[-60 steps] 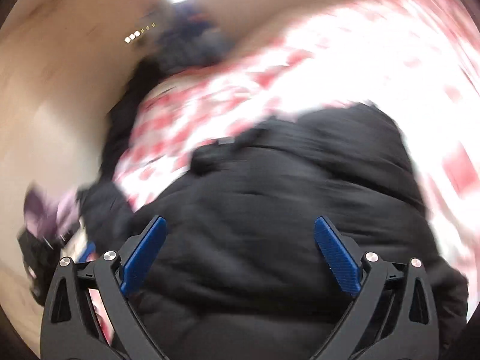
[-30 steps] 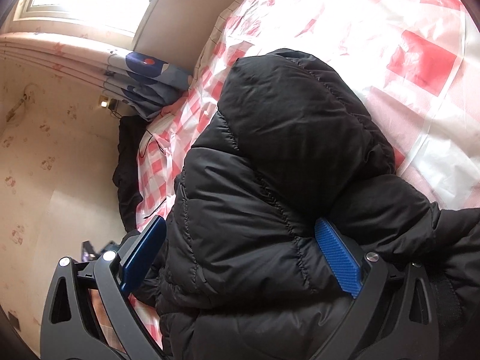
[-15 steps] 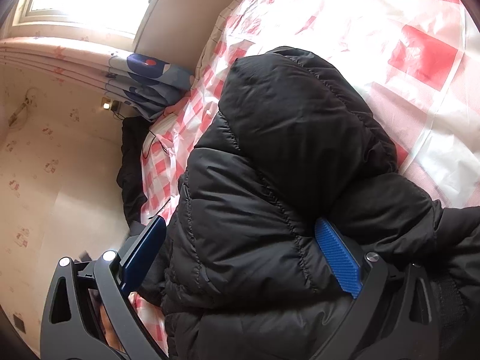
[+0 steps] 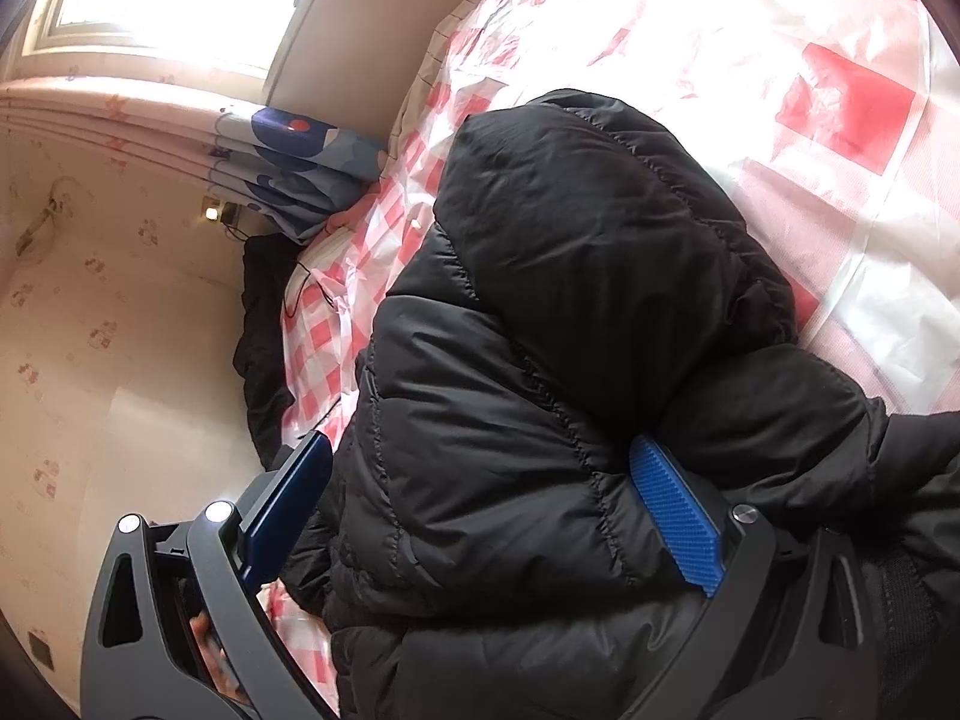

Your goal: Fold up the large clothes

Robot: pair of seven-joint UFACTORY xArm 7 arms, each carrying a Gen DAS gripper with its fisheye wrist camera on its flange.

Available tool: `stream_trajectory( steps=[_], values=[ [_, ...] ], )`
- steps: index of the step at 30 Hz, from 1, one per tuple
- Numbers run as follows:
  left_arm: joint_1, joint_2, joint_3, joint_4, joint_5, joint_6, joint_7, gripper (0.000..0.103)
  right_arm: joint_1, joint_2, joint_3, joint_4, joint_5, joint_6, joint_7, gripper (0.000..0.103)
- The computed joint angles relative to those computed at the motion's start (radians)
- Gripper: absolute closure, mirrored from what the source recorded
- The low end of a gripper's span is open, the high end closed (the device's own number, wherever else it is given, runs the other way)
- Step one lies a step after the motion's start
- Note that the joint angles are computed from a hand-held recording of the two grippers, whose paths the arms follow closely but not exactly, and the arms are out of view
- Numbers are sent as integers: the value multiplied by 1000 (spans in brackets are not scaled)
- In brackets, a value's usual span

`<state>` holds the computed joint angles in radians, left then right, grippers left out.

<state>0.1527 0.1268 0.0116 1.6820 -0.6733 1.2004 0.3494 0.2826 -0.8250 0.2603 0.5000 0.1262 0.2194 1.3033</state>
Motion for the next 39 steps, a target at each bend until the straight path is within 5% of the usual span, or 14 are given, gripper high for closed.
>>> stream_trajectory(
  steps=[5,9,12,15,18,21,24,28,31,34,35,36,37,39],
  values=[
    [-121,-8,-67,-116,85,-138,25,36,-1,2,2,-3,1,-12,7,7],
    [-261,-207,-157,-375,197,-158,284,38,4,4,-4,-10,5,-21,9,7],
    [-321,-320,-111,-458,122,-82,363,40,13,-4,-12,-24,15,-43,13,7],
    [-300,-389,13,-460,-90,1,367,39,20,-7,-17,-30,22,-54,15,7],
    [-278,-404,190,-462,-303,-29,263,24,20,-3,-15,-25,25,-56,20,7],
    [-81,-315,104,-410,-321,-221,79,15,20,2,-15,-18,19,-47,13,7],
    [-82,-58,162,-185,-309,-97,-53,15,18,-2,-16,-21,16,-43,8,7],
    [-25,153,91,-16,-411,101,-179,15,12,8,-12,-10,8,-23,1,7],
    [-44,229,28,52,-368,100,-240,11,2,24,1,14,-6,10,-7,7],
    [-48,228,-12,28,-379,-15,-284,13,4,33,0,23,-13,23,-18,7],
    [-50,225,-25,21,-379,-56,-291,28,5,34,-2,22,-12,22,-19,7],
    [-37,235,-39,35,-386,-56,-288,65,6,35,-3,22,-11,22,-20,7],
    [-20,252,-55,62,-390,-30,-281,81,7,36,-4,23,-11,22,-22,7],
    [-18,241,-72,82,-340,-74,-256,94,10,37,-8,21,-10,20,-28,7]
  ],
)
